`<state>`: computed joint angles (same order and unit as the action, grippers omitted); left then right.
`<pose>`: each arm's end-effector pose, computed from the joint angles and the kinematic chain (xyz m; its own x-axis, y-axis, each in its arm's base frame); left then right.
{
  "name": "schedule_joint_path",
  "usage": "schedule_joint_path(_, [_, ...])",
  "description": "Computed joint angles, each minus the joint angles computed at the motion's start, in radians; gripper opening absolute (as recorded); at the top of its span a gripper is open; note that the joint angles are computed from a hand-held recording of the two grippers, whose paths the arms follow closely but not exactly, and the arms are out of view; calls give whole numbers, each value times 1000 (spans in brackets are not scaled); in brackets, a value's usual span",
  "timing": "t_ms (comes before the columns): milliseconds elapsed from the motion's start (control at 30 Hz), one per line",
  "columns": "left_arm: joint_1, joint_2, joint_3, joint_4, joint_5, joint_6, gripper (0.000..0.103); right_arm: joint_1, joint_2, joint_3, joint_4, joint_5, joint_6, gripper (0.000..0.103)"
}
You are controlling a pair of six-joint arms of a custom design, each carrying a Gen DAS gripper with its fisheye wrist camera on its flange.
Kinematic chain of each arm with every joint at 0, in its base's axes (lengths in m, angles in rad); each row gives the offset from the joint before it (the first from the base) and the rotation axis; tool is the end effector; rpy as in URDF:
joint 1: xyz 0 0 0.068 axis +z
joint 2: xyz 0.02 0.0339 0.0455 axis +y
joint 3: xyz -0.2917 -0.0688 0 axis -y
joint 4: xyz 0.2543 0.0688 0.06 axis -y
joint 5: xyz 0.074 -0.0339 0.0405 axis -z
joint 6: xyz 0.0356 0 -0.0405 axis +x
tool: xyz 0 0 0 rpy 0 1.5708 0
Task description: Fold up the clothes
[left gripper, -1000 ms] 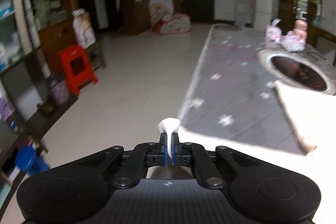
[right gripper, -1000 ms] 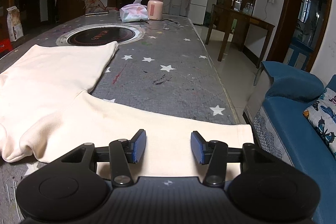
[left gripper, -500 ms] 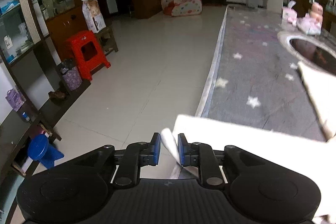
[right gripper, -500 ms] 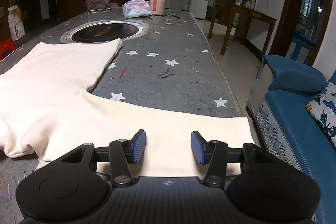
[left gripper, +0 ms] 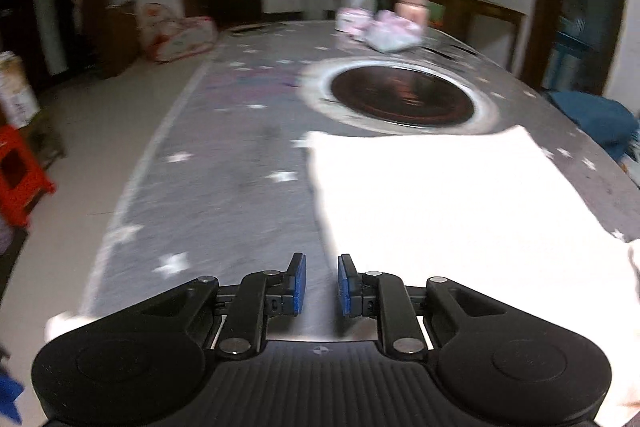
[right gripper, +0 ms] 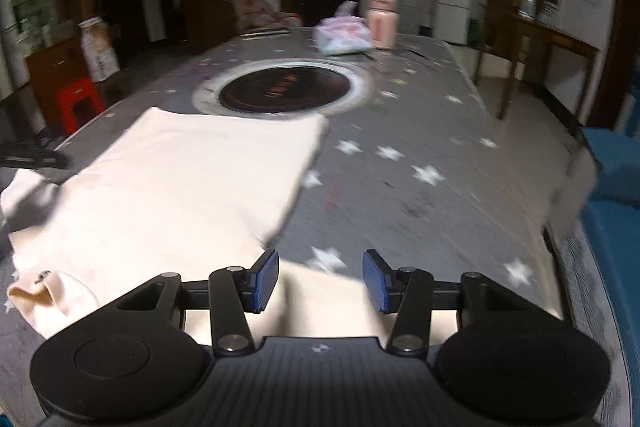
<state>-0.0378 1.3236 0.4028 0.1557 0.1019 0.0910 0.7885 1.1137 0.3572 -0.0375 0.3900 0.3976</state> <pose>0.2289 -0.0123 0.1544 -0.6792 0.1162 -0.7247 0.1734 0.9848 -0.0046 0.1452 0.1269 0.1681 -0.6448 -0.1407 -0.7513 -0.2370 0.9713 0.0214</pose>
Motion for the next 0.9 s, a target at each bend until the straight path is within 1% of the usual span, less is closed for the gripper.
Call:
schedule_joint_path(100, [-54, 110, 58, 34, -18, 1, 19, -36, 115, 53, 90, -77, -65, 46])
schedule_joint_path(167, [-63, 168, 88, 59, -21, 11, 19, -56, 191, 94, 135, -126, -100, 46])
schedule_joint_path(333, [-56, 280, 175, 84, 5, 39, 19, -91, 352, 183, 199, -205, -161, 46])
schedule_joint_path(533, [-62, 374, 289, 61, 16, 55, 19, -140, 507, 285, 233, -235, -209, 46])
schedule_joint_path(633, [-68, 408, 320, 68, 12, 55, 20, -168, 565, 310, 252, -230, -220, 46])
schedule_joint_path(733, [-79, 441, 350, 82, -4, 42, 20, -187, 592, 308, 287, -223, -243, 45])
schedule_joint_path(833, [-98, 450, 374, 65, -35, 16, 20, -193, 600, 329, 258, -180, -229, 45])
schedule_joint_path(900, [-111, 425, 354, 68, -47, 22, 20, -202, 573, 318, 246, -193, -231, 44])
